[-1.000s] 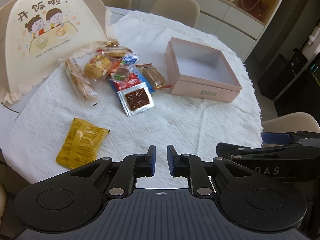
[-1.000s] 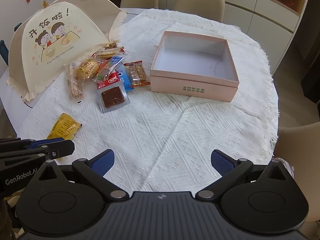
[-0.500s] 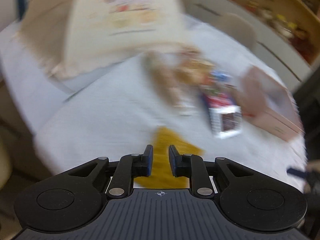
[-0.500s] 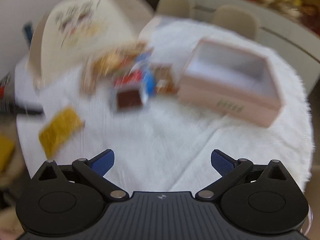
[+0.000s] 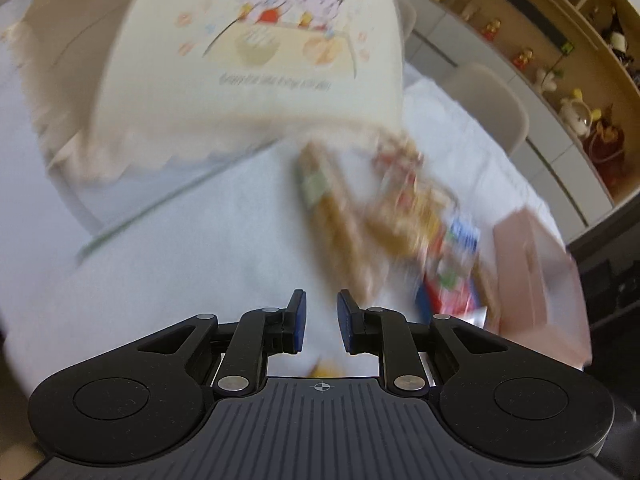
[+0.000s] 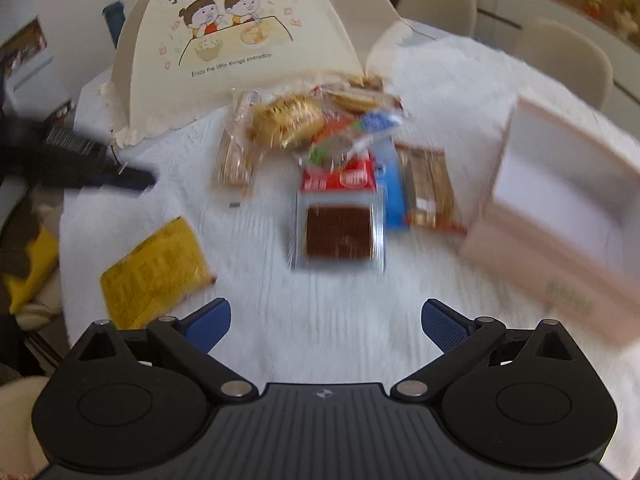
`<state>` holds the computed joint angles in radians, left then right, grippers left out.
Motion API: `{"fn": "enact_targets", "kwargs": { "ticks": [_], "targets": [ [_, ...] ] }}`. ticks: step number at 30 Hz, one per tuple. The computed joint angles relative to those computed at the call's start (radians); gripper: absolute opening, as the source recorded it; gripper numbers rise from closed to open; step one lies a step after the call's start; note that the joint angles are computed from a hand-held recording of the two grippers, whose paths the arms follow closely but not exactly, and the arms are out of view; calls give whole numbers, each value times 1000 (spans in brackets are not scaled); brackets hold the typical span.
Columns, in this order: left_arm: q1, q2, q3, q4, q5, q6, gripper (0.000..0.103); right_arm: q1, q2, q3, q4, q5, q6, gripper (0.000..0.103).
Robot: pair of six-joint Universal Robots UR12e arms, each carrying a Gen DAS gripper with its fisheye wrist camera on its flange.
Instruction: Organize snacks
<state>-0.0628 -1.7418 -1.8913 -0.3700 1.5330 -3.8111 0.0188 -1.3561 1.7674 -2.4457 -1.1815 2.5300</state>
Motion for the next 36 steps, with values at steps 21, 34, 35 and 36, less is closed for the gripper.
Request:
{"fn": "enact_targets", "kwargs": {
  "ticks": [21, 34, 35, 36],
  "targets": [
    [-5, -47, 33, 36, 0, -27, 21, 118, 496, -746, 283, 21, 322, 89],
    [37, 30, -73, 18, -81, -129, 21, 117, 438, -679, 409, -37, 206, 45],
    [39, 30, -72, 15, -92, -125, 21, 109, 419, -659, 431, -23, 195, 45],
    [41, 30, -70, 13, -101, -115, 21, 102, 404, -645, 459, -7, 182, 41]
  ]
}}
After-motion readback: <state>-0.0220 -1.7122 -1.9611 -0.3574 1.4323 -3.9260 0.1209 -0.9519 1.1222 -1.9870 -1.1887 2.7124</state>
